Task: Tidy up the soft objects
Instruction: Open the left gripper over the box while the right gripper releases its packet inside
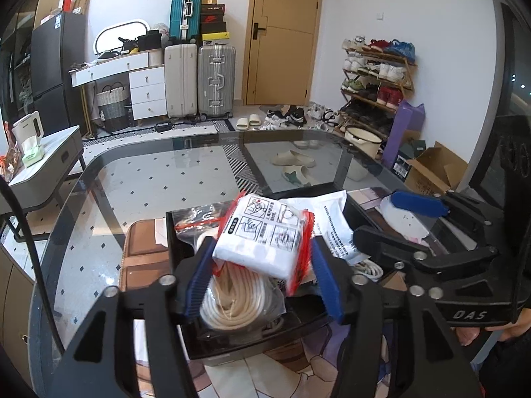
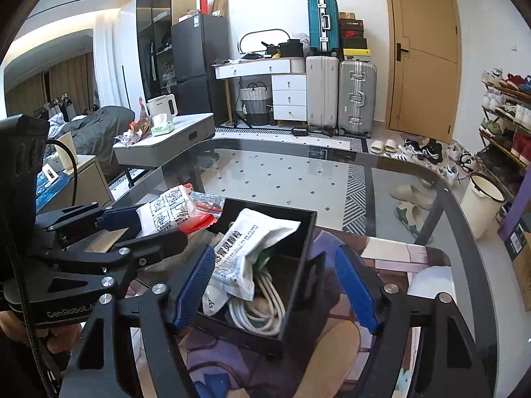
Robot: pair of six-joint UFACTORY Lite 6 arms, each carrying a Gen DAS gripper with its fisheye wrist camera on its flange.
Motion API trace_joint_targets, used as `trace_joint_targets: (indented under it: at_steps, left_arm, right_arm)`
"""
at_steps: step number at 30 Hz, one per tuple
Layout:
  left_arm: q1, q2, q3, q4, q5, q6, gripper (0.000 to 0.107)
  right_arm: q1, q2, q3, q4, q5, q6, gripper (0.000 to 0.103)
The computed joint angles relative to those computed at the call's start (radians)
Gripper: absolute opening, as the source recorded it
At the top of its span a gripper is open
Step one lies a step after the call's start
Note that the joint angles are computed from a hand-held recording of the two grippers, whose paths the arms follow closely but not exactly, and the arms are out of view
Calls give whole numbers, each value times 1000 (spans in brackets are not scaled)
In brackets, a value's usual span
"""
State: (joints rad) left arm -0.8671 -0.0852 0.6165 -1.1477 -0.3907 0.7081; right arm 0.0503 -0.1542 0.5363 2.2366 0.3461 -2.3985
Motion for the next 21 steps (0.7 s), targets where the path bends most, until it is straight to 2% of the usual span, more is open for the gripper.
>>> trace_joint_targets:
  at_steps: [1,6,8,14,21]
  left_arm:
    - [-3,-6,1,-29,3,25,66]
    - [-34,-92,-53,-74,-35,48,94]
    - [-49,-141,-85,-108,-55,69,102]
    - [-89,-267,-187,-164,-133,59,103]
    - [-183,-307,-256,-254,-243,79,103]
  right_arm:
    - [-11,-10,-8,-24,10,18,84]
    - [-86,-84,-60,-186,91,144,101]
    - [-107,-122,-84,-233,110,173,102]
    - [-110,-216,-152,-260,110,179,102]
    - [-45,-329,-239,-174,82,111,102]
